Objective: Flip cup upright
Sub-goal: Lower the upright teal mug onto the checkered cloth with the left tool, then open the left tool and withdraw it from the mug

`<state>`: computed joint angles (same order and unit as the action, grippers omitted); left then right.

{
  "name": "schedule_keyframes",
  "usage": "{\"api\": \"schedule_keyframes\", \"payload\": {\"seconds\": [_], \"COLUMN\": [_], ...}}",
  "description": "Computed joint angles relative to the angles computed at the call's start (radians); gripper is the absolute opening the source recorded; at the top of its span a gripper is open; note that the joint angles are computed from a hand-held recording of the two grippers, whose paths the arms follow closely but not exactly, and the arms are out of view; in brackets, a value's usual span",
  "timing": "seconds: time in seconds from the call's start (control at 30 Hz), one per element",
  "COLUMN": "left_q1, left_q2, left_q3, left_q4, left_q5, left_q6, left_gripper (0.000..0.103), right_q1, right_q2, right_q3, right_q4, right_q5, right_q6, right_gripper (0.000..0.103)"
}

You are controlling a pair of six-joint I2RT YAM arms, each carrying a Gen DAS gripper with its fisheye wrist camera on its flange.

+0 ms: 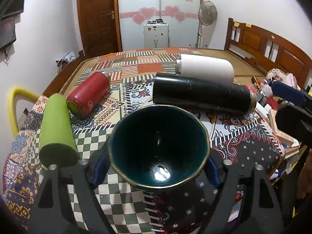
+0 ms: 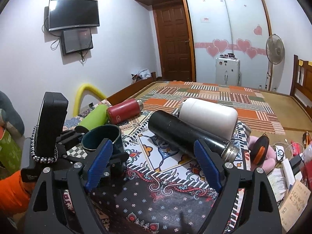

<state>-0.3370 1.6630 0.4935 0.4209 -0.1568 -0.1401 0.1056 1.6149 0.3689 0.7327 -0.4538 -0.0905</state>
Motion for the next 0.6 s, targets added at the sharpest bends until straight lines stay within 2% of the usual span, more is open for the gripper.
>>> {"api": "schedule_keyframes", "payload": {"seconds": [0.13, 0.3, 0.4, 0.6], "left_q1": [0.013, -0.017, -0.052, -0.149], "left_q2": [-0.062, -0.209, -0.36, -0.776], "left_q3": [-0.044, -0.124, -0.179, -0.249], "left_q4": [-0.008, -0.039, -0.078, -0.294], "left_q5": [0.032, -0.019, -0.071, -0.188], "left_q6": [-0.018, -0.038, -0.046, -0.067], "left_gripper": [0.09, 0.091, 0.091, 0.091], "right_q1": [0.001, 0.002, 0.005, 0.018], "right_q2": [-0.025, -0.099, -0.173, -0.409], "right_q3": [-0.01, -0.043, -0.073, -0.149], "right_q4": [-0.008, -0.023, -0.041, -0.126], "right_q5": [0.003, 0.001, 0.005, 0.029], "right_q6": [0.002, 0.021, 0.035, 0.062], "right_gripper": [0.084, 0.084, 0.084, 0.084]}}
